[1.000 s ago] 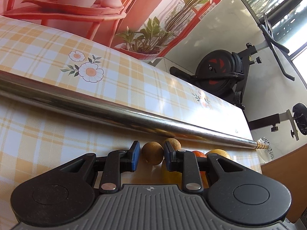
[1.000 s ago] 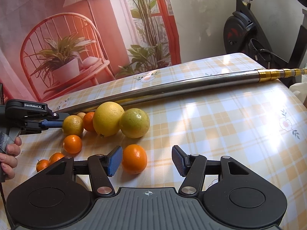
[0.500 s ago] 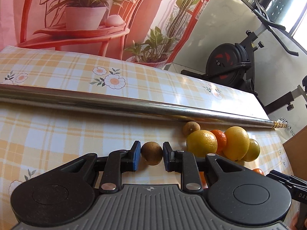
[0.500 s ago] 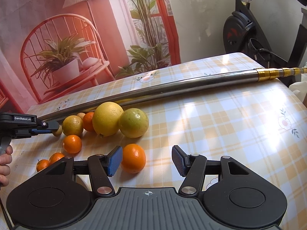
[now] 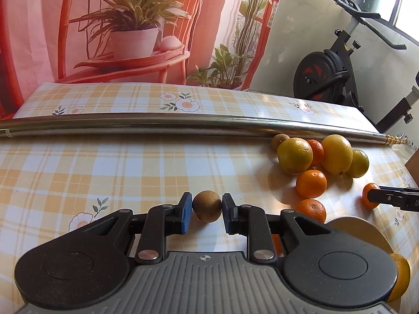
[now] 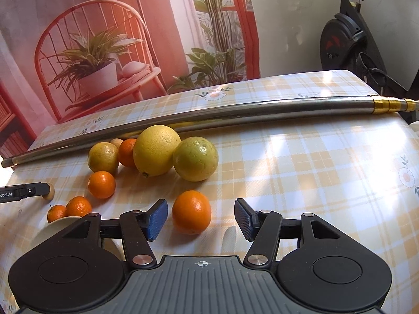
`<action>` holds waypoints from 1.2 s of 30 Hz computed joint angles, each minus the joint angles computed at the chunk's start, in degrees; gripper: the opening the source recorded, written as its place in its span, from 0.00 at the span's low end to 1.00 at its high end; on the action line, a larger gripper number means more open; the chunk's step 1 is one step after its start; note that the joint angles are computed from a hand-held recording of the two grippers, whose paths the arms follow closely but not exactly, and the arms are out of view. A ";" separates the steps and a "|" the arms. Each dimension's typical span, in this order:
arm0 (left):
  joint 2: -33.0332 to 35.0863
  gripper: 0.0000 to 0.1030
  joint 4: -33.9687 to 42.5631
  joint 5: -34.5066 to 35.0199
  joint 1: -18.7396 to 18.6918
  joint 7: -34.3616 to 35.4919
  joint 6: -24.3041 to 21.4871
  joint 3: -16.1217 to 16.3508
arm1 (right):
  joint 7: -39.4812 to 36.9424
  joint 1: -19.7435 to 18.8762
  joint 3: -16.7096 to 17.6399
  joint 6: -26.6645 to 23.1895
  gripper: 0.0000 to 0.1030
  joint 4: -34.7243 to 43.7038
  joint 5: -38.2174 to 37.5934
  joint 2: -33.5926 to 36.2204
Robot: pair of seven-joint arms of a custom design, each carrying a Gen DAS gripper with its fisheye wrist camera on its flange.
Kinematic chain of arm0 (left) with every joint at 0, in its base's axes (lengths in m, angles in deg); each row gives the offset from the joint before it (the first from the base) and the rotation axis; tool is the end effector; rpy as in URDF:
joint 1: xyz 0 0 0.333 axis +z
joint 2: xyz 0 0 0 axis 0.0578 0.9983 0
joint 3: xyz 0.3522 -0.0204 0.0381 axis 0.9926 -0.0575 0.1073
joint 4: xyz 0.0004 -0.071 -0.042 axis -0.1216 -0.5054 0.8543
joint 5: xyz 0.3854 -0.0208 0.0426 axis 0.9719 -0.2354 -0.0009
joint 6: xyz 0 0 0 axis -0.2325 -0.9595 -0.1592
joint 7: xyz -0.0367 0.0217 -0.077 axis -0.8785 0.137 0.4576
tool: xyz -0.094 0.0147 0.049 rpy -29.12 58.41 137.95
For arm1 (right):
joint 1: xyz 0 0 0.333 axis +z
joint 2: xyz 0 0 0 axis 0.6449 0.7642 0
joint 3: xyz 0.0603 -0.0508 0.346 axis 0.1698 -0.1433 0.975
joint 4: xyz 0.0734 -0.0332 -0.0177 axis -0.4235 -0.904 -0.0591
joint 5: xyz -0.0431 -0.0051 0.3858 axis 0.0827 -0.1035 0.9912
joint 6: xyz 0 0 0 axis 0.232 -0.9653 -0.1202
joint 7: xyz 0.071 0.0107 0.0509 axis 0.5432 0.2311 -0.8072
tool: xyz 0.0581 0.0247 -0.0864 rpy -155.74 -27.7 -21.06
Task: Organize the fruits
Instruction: 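Close the right gripper on a small orange while the left lifts the kiwi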
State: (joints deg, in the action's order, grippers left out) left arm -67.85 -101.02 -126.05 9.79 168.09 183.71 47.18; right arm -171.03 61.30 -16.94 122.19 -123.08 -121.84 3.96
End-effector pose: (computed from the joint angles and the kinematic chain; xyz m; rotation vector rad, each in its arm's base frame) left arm 0.6401 -0.0211 0.4096 -1.4109 2.2980 -1.0304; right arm 0.5557 0.2502 0.3560 -1.2065 2.0942 -0.6291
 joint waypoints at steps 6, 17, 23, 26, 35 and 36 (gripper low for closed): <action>-1.50 0.25 -2.64 -3.52 -0.03 5.24 2.43 -0.64 | -1.69 0.09 -0.38 1.78 0.42 1.16 1.22 1.18; -0.52 0.26 -1.69 -3.42 -0.95 4.37 2.77 -0.41 | 2.47 0.29 -1.13 2.41 0.35 1.14 -0.92 1.69; -0.43 0.26 -1.69 -2.15 -1.03 2.32 2.11 -0.26 | 4.39 -0.17 -0.98 2.83 0.34 1.36 -2.39 1.90; -0.74 0.25 -2.01 -1.29 -1.24 1.28 2.44 -0.15 | 4.18 -0.49 -0.85 3.21 0.31 1.62 -2.33 2.09; -5.69 0.25 -5.87 -7.50 -0.47 6.94 -0.62 0.30 | 9.15 -0.43 -0.16 3.43 0.28 1.33 -6.98 0.84; -6.66 0.25 -6.61 -8.40 -0.50 7.90 -1.60 0.67 | 10.28 -0.43 0.07 3.32 0.25 1.18 -7.94 0.49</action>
